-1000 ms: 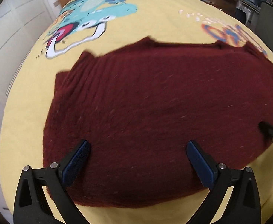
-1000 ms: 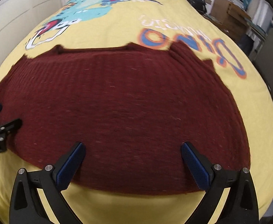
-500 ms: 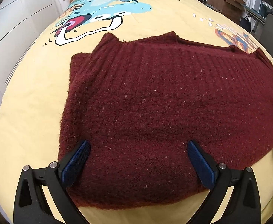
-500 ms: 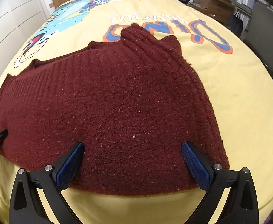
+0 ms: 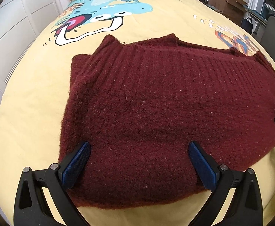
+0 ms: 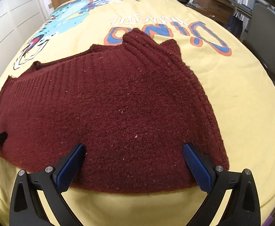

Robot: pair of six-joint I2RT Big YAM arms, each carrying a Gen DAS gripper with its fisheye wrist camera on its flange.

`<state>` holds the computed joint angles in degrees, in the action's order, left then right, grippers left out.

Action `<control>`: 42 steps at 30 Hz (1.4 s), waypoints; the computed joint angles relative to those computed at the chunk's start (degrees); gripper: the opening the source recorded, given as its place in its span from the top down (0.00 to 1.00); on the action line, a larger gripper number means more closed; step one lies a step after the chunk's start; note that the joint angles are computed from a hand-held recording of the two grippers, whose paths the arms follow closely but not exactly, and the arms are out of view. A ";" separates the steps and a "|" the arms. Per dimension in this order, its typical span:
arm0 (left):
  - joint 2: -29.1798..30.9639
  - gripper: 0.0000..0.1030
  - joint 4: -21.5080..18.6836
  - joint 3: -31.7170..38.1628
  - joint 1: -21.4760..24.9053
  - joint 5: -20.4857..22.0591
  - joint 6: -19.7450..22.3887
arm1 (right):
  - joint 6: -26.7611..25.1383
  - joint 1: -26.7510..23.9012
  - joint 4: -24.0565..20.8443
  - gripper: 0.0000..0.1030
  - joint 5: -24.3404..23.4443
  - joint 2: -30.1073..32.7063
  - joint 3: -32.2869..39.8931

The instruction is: Fold small clothes

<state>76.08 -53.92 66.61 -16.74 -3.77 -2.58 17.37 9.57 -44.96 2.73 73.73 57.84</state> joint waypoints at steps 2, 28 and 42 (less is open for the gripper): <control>-0.12 0.01 -1.56 1.10 0.39 0.83 0.38 | -0.37 0.03 -1.94 0.00 0.00 -0.66 1.05; 5.44 0.01 -9.97 5.58 14.03 18.33 1.60 | -2.15 1.63 -12.73 0.00 2.79 -8.19 1.51; 5.31 0.66 -12.38 6.29 12.11 23.39 3.40 | -1.32 -0.41 -12.47 0.00 0.92 -8.91 1.43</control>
<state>81.39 -66.30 72.89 -4.64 19.62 0.81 16.05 9.16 -57.42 3.65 64.82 59.28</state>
